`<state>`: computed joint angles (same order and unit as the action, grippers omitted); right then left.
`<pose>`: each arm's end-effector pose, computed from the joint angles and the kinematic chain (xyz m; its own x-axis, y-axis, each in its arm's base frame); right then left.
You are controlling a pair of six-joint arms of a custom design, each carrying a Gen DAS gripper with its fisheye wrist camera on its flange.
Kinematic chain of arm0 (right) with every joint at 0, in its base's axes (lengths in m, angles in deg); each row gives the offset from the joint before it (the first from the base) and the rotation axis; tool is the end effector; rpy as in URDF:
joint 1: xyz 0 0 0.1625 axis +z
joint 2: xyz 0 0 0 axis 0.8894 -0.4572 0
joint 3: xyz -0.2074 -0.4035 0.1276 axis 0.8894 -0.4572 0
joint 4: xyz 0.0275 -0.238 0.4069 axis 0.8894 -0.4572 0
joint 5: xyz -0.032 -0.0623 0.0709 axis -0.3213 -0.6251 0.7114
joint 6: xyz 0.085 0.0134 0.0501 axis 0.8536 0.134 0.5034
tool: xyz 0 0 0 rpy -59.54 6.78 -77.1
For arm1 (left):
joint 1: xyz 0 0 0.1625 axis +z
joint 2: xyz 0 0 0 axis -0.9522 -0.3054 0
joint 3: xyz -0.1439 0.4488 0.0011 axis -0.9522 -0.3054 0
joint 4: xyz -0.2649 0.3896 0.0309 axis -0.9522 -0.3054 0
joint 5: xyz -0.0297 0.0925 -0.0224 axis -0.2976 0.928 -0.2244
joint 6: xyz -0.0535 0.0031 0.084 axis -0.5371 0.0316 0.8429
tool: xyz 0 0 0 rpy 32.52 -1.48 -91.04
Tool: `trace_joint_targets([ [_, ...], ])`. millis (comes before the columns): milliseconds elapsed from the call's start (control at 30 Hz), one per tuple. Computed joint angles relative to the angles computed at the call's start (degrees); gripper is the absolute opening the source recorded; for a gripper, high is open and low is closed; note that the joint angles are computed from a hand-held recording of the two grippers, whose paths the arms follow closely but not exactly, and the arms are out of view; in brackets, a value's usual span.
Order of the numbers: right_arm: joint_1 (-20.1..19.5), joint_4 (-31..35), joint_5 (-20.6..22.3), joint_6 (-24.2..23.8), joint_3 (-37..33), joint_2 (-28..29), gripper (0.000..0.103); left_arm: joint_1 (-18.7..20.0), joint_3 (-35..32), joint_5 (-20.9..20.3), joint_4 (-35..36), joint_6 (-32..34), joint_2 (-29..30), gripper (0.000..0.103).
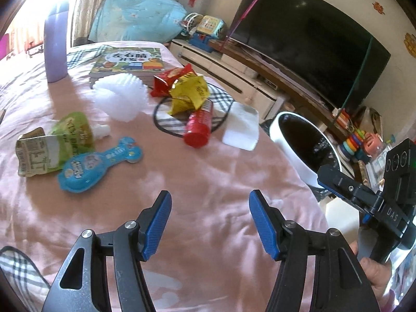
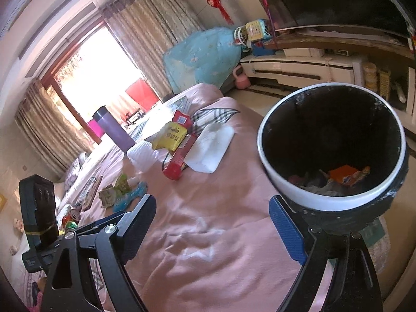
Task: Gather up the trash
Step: 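Move both open tools back toward the red can and foam block, then grasp red can with left tool while right tool grasps white foam block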
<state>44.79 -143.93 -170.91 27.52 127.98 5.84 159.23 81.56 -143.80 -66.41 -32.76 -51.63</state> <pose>0.2971 -0.6859 -0.1462 -0.9249 0.2126 0.3152 -0.1587 0.5376 -0.8281 0.1004 -0.8360 0.2829 -0.7841 0.5377 -0.3100 0.6148 0.7413 -0.2692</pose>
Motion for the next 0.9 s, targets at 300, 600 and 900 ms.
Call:
trace_joint_targets([
  [300,-0.67,3.07,2.03,0.59,-2.88,0.58,0.089,-0.29,-5.04,0.70,0.84,0.96,3.50,0.061],
  [600,-1.84,9.96,3.70,0.13,-8.33,1.47,0.061,-1.27,-12.97,1.24,3.18,2.42,9.60,0.061],
  [900,-3.69,18.91,3.89,1.99,-14.28,2.59,0.057,-2.00,-22.96,3.32,7.86,2.78,17.23,0.060],
])
